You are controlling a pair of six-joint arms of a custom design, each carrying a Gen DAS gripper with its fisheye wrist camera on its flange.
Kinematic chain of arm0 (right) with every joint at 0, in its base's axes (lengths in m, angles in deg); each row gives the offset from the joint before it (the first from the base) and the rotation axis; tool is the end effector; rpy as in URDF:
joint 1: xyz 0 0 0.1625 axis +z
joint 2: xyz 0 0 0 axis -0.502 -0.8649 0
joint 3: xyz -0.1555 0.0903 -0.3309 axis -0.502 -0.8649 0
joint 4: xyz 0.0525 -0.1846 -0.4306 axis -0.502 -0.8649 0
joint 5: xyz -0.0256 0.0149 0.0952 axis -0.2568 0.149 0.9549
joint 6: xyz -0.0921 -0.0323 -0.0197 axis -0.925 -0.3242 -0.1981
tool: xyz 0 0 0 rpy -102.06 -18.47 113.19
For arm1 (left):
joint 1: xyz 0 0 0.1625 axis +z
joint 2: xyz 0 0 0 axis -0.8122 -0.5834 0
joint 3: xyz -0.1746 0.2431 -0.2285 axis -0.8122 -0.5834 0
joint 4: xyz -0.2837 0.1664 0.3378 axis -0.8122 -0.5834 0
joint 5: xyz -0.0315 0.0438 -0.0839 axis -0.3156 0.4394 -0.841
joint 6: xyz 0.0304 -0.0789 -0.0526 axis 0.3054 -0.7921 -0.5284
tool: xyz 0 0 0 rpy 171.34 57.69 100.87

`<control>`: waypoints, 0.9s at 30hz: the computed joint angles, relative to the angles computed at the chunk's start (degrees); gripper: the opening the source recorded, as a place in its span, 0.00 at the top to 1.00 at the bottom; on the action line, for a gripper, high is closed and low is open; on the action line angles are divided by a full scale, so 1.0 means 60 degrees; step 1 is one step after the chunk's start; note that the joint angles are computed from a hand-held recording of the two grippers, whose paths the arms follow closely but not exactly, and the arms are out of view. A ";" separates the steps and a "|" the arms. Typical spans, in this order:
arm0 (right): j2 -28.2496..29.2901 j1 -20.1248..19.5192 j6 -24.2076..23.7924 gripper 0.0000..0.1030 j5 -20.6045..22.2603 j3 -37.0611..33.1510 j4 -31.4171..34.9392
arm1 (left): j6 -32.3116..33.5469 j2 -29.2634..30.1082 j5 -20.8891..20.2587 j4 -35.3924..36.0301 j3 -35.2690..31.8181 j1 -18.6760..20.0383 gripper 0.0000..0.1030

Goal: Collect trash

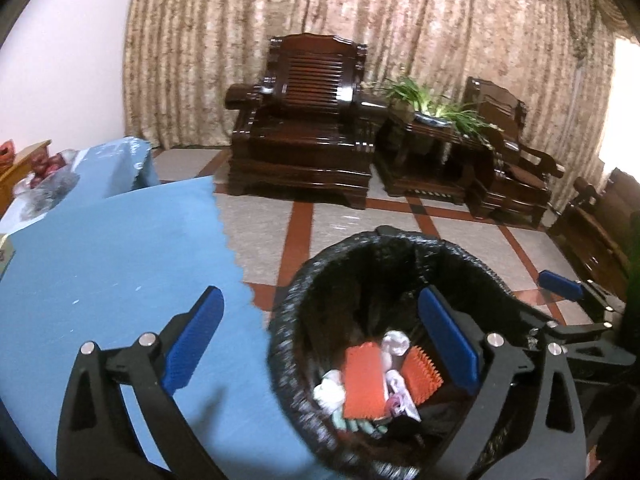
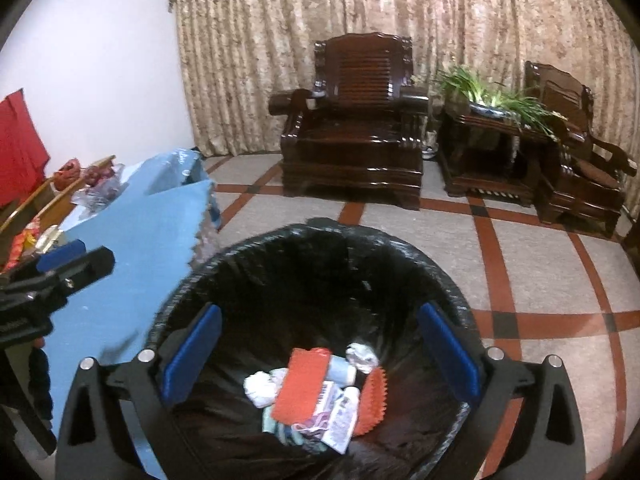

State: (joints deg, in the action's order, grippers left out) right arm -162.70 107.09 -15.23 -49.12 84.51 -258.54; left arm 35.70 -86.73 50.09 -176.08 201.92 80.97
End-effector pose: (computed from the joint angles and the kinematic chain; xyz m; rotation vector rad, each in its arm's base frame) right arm 0.0242 -0.4782 0.3197 0.7281 -2.4092 0.9922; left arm -0.3701 -0.4338 -0.0072 0.3969 2.2385 -1.1328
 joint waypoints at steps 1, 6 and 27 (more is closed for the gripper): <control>-0.0136 0.0052 -0.0009 0.06 0.0039 0.0070 0.0115 | -0.0385 -0.0184 0.0089 0.0396 0.0111 -0.0085 0.07; -0.0875 0.0403 0.0219 0.06 0.0088 0.0348 0.0912 | -0.2537 -0.1199 0.0482 0.2864 0.0630 -0.0639 0.07; -0.3388 0.1335 0.0193 0.06 0.0158 0.1137 0.2449 | -0.7531 -0.2666 0.1080 0.9090 0.0714 -0.2636 0.06</control>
State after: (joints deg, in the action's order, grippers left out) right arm -183.03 115.10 -14.07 -48.17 91.32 -243.84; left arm -9.49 -102.73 56.57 -121.53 206.21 65.15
